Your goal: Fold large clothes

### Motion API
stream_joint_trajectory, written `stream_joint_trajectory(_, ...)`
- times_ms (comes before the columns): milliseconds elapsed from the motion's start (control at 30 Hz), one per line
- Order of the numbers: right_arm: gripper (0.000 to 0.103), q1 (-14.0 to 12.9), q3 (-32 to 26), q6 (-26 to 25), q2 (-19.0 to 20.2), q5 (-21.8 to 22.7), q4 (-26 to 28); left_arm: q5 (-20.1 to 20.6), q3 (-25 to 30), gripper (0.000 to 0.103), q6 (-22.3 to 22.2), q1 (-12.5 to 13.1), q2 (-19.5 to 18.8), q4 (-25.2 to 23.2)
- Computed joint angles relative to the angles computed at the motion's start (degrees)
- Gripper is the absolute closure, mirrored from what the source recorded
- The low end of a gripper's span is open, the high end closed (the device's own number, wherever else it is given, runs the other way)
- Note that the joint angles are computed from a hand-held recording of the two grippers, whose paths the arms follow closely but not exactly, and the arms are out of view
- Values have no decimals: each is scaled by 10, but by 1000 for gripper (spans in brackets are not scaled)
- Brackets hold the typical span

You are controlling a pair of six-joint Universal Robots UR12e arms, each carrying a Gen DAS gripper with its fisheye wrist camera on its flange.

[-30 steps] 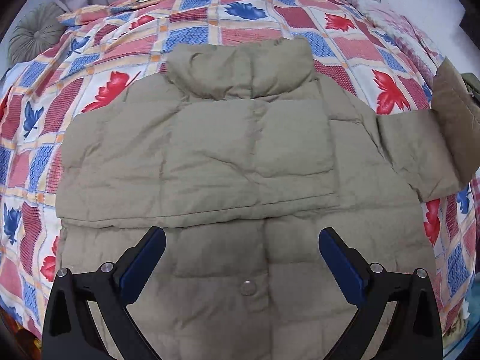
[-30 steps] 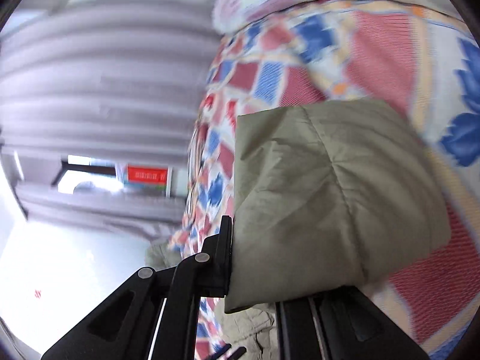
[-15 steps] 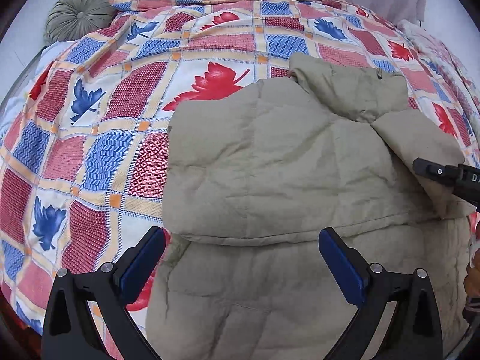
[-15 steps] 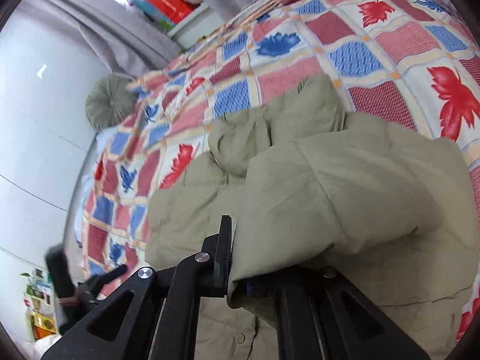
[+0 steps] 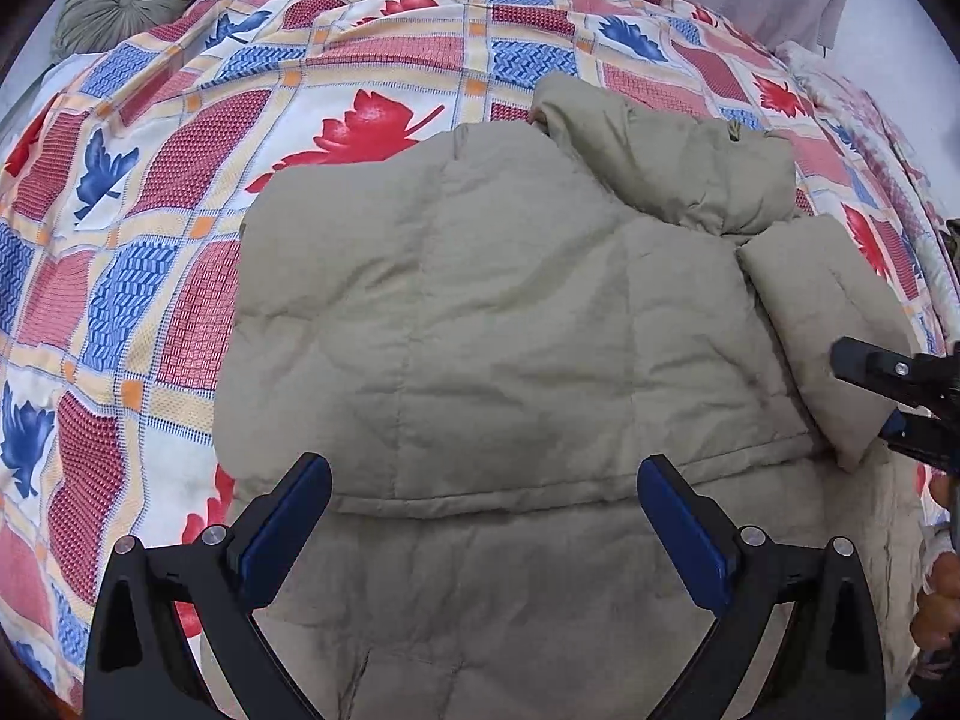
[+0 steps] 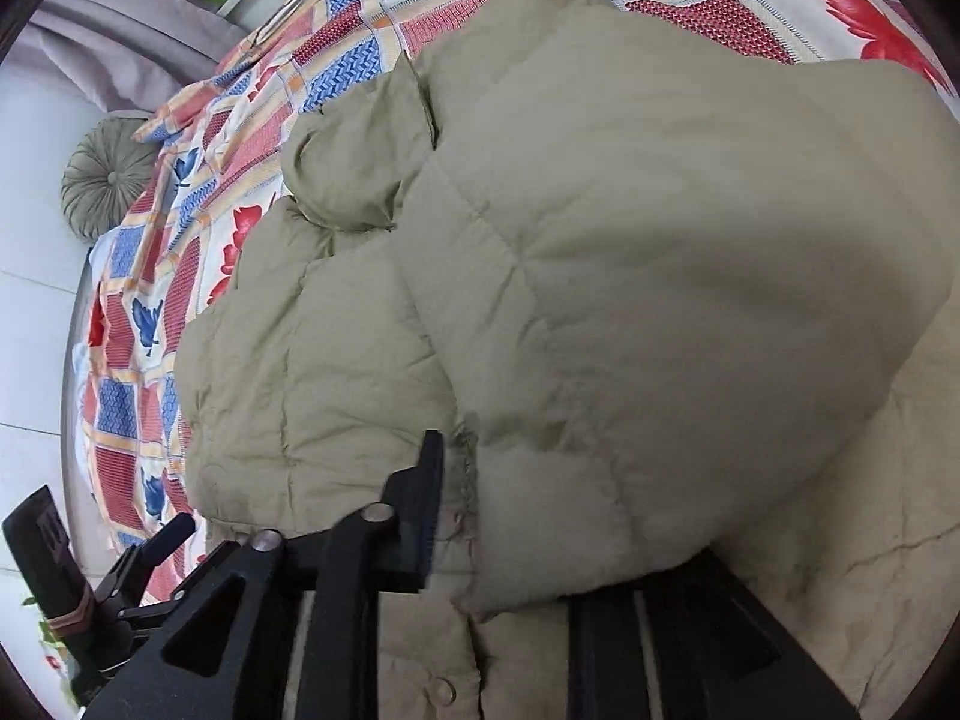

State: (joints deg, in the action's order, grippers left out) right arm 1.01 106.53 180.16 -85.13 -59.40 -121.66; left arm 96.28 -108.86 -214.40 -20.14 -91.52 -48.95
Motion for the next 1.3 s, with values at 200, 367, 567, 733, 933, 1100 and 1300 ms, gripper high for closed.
stream_joint_trajectory(200, 31, -57, 36, 69, -46, 76, -31, -6, 1, 1, 0, 15, 1, 14)
stream_joint_trajectory(367, 36, -94, 55, 189, -45, 80, -100, -32, -20, 1, -4, 38, 21, 43)
stream_joint_trajectory(567, 86, -67, 21, 161, -21, 87, -137, -88, -53, 1, -10, 71, 49, 93)
stream_joint_trajectory(733, 86, 10, -24, -18, -13, 51, -83, -150, -75, 1, -46, 92, 61, 150)
stream_joint_trajectory(933, 50, 81, -30, -164, -20, -75, 1, -234, -79, 1, -53, 100, 46, 197)
stream_joint_trajectory(1100, 47, 50, -1, -190, -50, -77, 30, -273, -58, 1, -45, 88, 6, 183)
stream_joint_trajectory(1300, 67, -17, 35, -188, -78, -155, 35, -315, -23, 72, -46, 73, -49, 177)
